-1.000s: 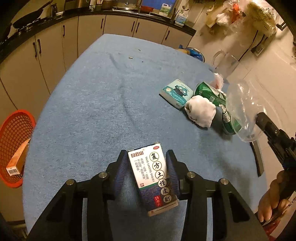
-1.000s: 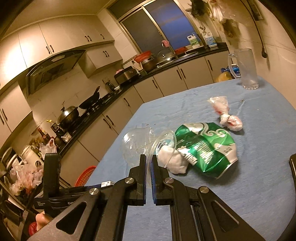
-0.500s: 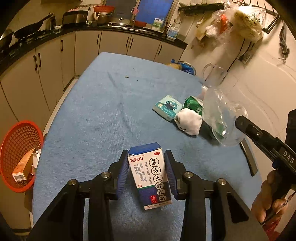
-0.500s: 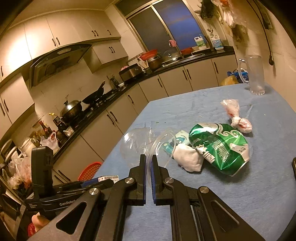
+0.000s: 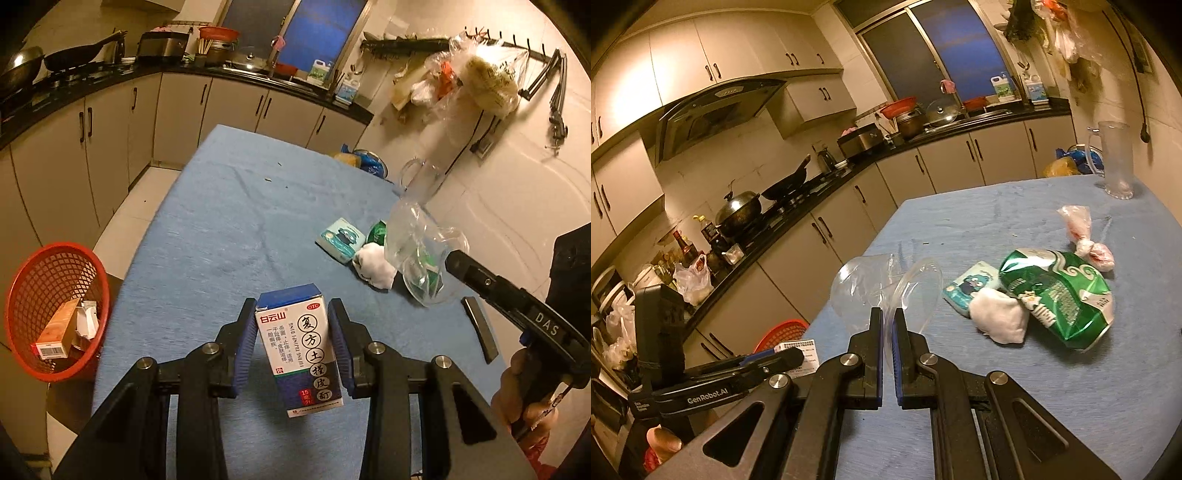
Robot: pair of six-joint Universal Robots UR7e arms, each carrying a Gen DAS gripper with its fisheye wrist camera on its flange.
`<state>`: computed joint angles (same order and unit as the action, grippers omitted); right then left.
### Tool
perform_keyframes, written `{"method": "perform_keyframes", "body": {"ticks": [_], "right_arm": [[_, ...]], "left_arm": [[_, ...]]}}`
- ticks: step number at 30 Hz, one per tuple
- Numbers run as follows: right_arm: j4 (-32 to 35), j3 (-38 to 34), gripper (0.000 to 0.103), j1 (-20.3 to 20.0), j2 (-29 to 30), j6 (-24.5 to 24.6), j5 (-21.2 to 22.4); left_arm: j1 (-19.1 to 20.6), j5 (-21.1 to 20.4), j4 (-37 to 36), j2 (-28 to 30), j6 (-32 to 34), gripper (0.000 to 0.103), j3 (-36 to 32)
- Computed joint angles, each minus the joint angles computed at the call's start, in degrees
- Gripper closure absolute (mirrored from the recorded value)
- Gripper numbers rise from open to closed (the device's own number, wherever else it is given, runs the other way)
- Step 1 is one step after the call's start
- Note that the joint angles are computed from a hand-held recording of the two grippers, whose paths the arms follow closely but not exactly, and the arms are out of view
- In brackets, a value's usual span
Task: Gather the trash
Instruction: 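Carry the box and cup to the red basket and release both inside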
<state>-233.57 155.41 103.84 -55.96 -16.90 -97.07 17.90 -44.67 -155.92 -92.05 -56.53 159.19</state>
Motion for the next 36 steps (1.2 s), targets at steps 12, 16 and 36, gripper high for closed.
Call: {"method": "perform_keyframes", "body": {"ticks": [12, 16, 36], "right_arm": [[4.46, -4.04, 0.098, 5.05, 2.94, 2.35, -2.81], [5.83, -5.27, 0.098, 6.22, 3.79, 2.97, -3.31], [16.81, -14.85, 0.098, 13.02, 10.41, 5.42, -3.67]], "left_arm": [[-2.69, 2.96, 17.62, -18.95, -5.06, 0.066, 1.49], [-3.28, 3.99, 23.58, -24.3, -6.51, 0.066, 1.25], [-11.97, 11.46, 84.34, -54.29, -31.84, 0.066, -9.26]]}}
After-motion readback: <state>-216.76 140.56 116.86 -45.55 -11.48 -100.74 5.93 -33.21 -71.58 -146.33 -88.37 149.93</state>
